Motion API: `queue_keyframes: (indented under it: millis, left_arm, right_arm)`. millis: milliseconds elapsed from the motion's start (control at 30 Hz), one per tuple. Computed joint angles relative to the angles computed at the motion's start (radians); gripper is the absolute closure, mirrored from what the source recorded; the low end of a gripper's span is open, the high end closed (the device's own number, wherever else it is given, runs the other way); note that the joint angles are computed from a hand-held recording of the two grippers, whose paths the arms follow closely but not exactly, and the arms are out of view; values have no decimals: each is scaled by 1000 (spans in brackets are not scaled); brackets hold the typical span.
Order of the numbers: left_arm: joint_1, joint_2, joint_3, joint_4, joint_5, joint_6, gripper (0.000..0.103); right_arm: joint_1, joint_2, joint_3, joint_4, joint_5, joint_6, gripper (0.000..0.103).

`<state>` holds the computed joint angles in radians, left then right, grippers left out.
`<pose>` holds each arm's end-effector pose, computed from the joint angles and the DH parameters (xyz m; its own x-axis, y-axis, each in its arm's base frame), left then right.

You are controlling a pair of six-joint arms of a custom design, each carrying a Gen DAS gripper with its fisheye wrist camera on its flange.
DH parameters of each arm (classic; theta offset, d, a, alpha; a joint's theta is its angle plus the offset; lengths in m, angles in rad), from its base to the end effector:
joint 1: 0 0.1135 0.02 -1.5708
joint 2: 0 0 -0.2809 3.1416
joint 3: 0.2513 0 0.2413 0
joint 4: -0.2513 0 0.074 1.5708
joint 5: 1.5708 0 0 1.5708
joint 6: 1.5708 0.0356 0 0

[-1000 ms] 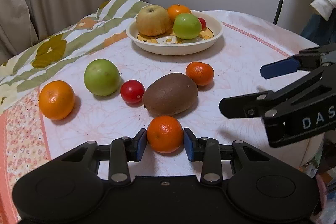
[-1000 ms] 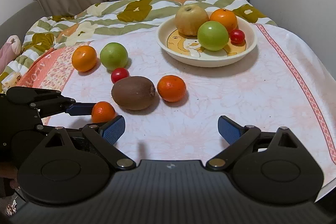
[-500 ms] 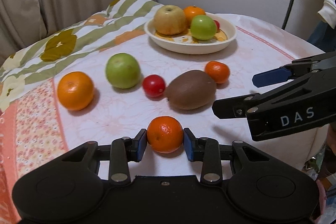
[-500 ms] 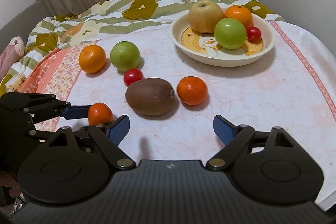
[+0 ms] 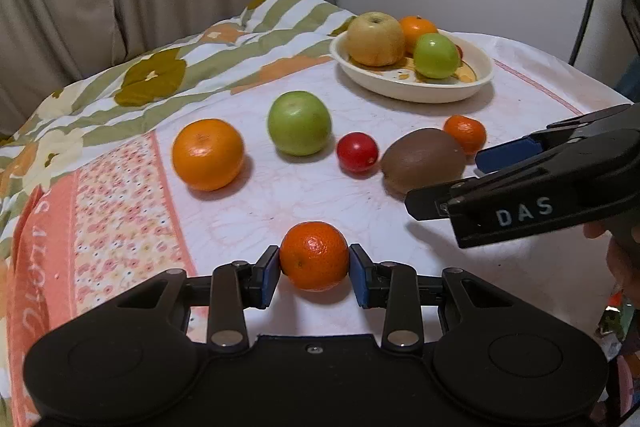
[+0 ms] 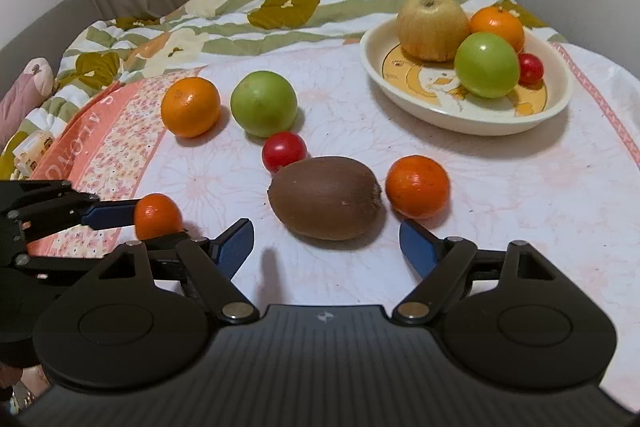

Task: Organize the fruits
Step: 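Grasp an orange with the left tool while the right tool grasps the brown kiwi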

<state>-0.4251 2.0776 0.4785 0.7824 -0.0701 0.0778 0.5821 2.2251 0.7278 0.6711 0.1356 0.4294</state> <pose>0.2604 -0.1151 0.0439 -0.6334 0.3719 -0.6786 0.4182 0.9024 0.1041 0.2883 0.1840 0.0273 -0.7534 -0.0020 -0.6575 -0.1700 0.9666 0.1917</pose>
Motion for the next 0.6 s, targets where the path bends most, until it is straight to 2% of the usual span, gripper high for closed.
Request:
queue_keyframes:
  millis: [100, 400, 467, 600]
  left_arm:
    - [8, -2, -11, 10, -6, -11, 63]
    - [21, -6, -44, 42, -17, -40, 63]
    - [24, -7, -49, 46, -20, -46, 63]
    - [27, -6, -61, 56, -29, -56, 63]
  right_arm:
    - [-1, 21, 37, -22, -6, 7, 12]
    - [35, 62, 125, -90, 90, -10, 17]
    - [47, 72, 142, -103, 127, -17, 21]
    - [52, 85, 147, -91, 149, -25, 22]
